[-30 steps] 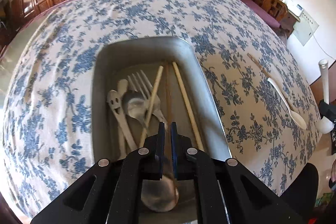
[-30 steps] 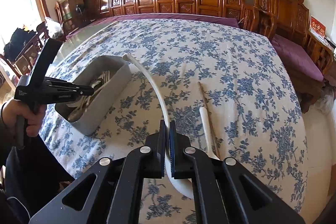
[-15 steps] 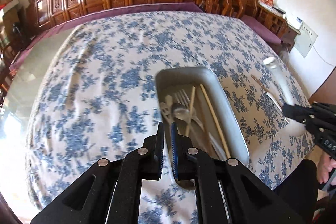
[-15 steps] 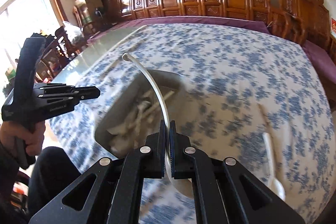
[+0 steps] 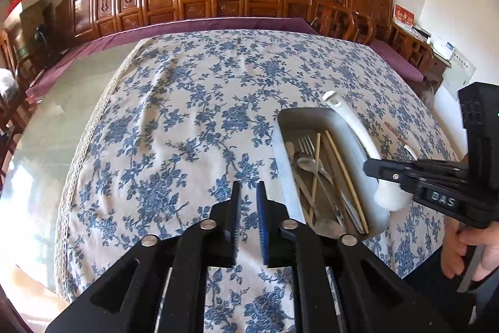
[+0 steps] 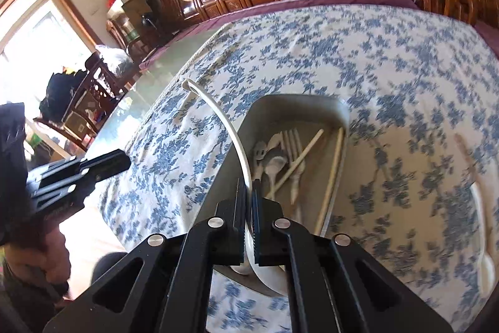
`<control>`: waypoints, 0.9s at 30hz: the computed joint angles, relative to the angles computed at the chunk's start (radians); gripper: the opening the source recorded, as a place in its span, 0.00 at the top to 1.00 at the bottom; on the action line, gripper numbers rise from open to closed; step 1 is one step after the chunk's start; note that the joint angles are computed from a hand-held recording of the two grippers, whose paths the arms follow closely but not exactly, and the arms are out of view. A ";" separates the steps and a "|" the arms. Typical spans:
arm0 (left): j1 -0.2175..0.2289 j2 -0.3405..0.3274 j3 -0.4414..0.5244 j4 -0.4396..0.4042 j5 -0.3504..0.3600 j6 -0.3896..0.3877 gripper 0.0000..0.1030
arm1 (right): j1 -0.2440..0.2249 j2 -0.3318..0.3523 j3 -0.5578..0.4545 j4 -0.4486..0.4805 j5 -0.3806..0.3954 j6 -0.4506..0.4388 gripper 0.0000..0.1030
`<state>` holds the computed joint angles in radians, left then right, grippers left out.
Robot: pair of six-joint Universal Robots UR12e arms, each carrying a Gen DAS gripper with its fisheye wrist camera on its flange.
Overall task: Organize utensils
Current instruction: 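Lower the white spoon into the grey tray and open the right tool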
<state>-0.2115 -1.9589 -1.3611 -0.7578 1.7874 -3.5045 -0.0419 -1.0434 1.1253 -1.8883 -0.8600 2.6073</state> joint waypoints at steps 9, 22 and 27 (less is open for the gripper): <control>0.002 0.017 -0.036 0.030 -0.011 -0.004 0.87 | 0.025 0.015 0.008 -0.021 -0.072 0.054 0.95; -0.005 0.013 -0.034 0.036 -0.008 0.011 0.86 | 0.029 0.047 -0.023 -0.081 -0.132 0.066 0.94; -0.007 0.011 -0.032 0.032 -0.007 0.009 0.86 | 0.034 0.058 -0.043 -0.079 -0.144 0.050 0.93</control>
<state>-0.2182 -1.9476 -1.3930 -0.7260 1.7803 -3.4957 -0.0078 -0.9852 1.0825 -1.9670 -1.0044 2.6575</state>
